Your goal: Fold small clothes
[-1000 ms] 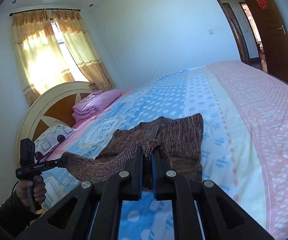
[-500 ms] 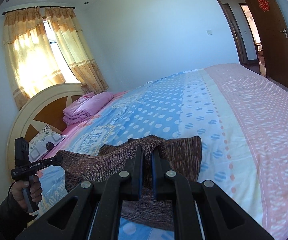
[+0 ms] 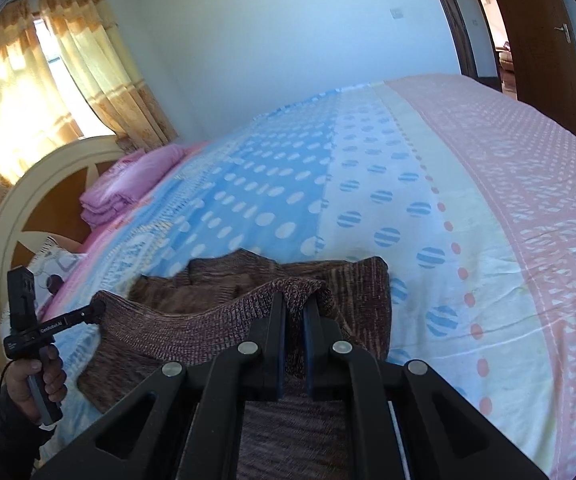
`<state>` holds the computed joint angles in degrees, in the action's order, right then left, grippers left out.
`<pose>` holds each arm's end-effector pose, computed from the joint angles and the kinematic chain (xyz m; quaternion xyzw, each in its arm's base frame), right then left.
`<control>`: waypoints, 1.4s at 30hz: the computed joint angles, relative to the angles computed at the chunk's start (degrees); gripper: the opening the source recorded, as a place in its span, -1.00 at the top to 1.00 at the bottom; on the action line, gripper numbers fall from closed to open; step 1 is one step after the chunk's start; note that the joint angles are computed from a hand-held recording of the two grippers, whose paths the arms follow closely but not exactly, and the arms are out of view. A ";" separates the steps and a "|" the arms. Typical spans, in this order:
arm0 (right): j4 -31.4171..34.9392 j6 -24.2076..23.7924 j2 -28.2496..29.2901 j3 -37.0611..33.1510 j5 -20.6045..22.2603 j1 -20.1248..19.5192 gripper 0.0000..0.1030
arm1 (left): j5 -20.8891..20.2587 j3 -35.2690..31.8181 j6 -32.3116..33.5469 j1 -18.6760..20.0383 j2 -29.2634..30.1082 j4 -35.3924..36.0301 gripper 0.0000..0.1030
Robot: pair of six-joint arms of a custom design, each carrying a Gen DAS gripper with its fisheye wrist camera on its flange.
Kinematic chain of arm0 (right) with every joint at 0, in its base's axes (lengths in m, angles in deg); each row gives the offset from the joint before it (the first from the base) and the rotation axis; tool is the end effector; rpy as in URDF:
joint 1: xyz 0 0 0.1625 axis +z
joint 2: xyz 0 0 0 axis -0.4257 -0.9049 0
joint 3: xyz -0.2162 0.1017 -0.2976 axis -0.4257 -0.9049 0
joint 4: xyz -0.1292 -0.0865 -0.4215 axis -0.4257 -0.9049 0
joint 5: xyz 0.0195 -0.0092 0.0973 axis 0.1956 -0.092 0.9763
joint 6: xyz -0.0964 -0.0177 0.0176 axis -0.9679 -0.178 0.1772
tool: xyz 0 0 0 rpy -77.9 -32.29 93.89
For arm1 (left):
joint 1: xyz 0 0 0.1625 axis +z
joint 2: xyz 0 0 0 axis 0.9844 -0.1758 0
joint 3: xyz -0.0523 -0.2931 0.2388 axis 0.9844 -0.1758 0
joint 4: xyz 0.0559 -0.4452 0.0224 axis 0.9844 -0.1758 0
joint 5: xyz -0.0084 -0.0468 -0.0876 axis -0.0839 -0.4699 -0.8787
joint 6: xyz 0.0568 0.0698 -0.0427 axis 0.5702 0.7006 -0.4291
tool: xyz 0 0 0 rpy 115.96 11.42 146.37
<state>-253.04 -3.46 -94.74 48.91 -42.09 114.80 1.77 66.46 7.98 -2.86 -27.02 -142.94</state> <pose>0.1156 -0.7758 0.1806 0.2103 -0.9101 0.3260 0.1459 0.0324 -0.6590 0.2568 0.0861 0.9063 -0.3561 0.2107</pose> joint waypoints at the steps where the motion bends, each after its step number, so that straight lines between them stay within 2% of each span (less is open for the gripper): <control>1: 1.37 -0.23 1.29 -1.77 -1.22 0.04 0.87 | 1.21 -0.69 0.53 0.25 1.01 -0.14 0.70; 3: 3.00 -1.71 4.28 -5.28 -5.68 0.51 0.86 | 4.28 -0.60 1.46 -0.13 1.81 -0.99 0.52; 4: 1.27 -2.99 4.88 -5.37 -7.33 0.78 0.81 | 5.10 -0.09 1.73 -0.33 1.58 -1.24 0.49; 5: -1.40 -4.58 5.18 -4.86 -9.36 1.20 0.73 | 6.04 1.00 2.00 -0.68 1.01 -2.45 0.31; 6: -3.45 -5.78 5.13 -4.10 -10.99 1.59 0.29 | 8.58 2.63 3.22 -1.49 0.48 -5.48 0.00; 7: -4.79 -6.86 4.74 -3.04 -12.03 1.90 -0.32 | 10.69 4.50 5.21 -2.36 -0.07 -9.31 -0.35; 8: -5.98 -7.75 4.13 -1.81 -12.12 2.03 -0.47 | 12.20 6.21 7.21 -3.14 -0.66 -12.91 -0.48; 9: -7.19 -10.23 3.11 0.41 -11.67 2.26 -0.50 | 12.92 8.42 10.53 -3.96 -1.39 -17.62 -0.59; 10: -7.58 -12.36 2.93 1.33 -12.78 2.73 -0.50 | 13.33 10.17 13.65 -4.64 -1.97 -20.50 -0.61; 11: -8.16 -15.22 3.25 2.01 -15.03 3.42 -0.50 | 13.98 10.45 15.31 -4.89 -1.89 -20.97 -0.68; 12: -7.88 -16.95 3.49 2.31 -16.41 3.85 -0.50 | 16.76 10.83 18.34 -5.76 -1.28 -20.89 -0.80; 13: -7.06 -19.76 4.66 1.76 -19.11 4.53 -0.50 | 20.71 10.42 21.73 -6.59 0.42 -21.28 -0.82; 15: -7.65 -25.76 8.84 -1.52 -24.98 5.78 -0.50 | 23.84 8.88 28.14 -7.12 3.80 -24.20 -0.82; 17: -10.36 -30.53 13.22 -6.35 -26.81 6.59 -0.49 | 27.41 6.09 34.69 -7.77 7.79 -29.47 -0.82; 20: -9.29 -29.43 18.54 -16.80 -26.07 7.76 -0.49 | 31.43 -2.10 40.06 -7.55 13.60 -34.30 -0.83; 22: -12.82 -30.07 21.32 -22.19 -25.12 8.43 -0.50 | 32.32 -5.82 36.59 -6.85 14.15 -33.05 -0.82; 24: -10.83 -26.80 20.87 -23.71 -23.71 8.51 -0.50 | 32.76 -7.50 30.96 -6.12 12.84 -30.50 -0.82; 25: -9.95 -25.40 19.63 -22.67 -22.62 8.25 -0.50 | 34.33 -8.44 29.21 -5.71 12.69 -30.45 -0.83; 27: -11.18 -25.94 17.68 -19.79 -22.38 7.61 -0.50 | 36.42 -7.84 24.33 -5.07 11.20 -27.60 -0.81; 28: -11.32 -25.25 15.85 -17.18 -21.62 7.06 -0.50 | 34.87 -5.46 22.75 -4.99 9.18 -26.13 -0.82; 29: -9.57 -23.24 13.49 -14.33 -20.09 6.33 -0.50 | 33.03 -3.54 23.57 -5.01 7.99 -26.42 -0.82; 30: -6.41 -21.02 10.95 -11.45 -18.53 5.57 -0.50 | 32.52 -1.29 26.79 -5.41 7.43 -28.02 -0.85; 32: -0.28 -19.16 8.44 -8.41 -17.97 5.03 -0.50 | 32.49 2.51 29.89 -6.15 6.32 -26.15 -0.97; 34: 0.68 -22.81 8.02 -6.47 -19.65 4.83 -0.50 | 32.29 5.43 33.14 -6.82 6.43 -25.77 -1.00; 37: -3.53 -31.61 10.00 -5.03 -23.71 5.31 -0.50 | 33.59 5.33 37.22 -7.92 9.48 -26.83 -1.00; 39: -6.92 -35.29 12.61 -7.08 -24.49 5.72 -0.50 | 36.16 1.04 41.95 -8.10 13.88 -31.31 -1.00; 42: -8.71 -36.33 17.93 -15.07 -26.65 6.96 -0.50 | 40.06 -10.56 47.15 -6.88 20.60 -37.10 -1.00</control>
<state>-261.74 -39.79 -76.81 33.84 -68.74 121.76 41.83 55.90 55.13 -9.74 -6.42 -180.04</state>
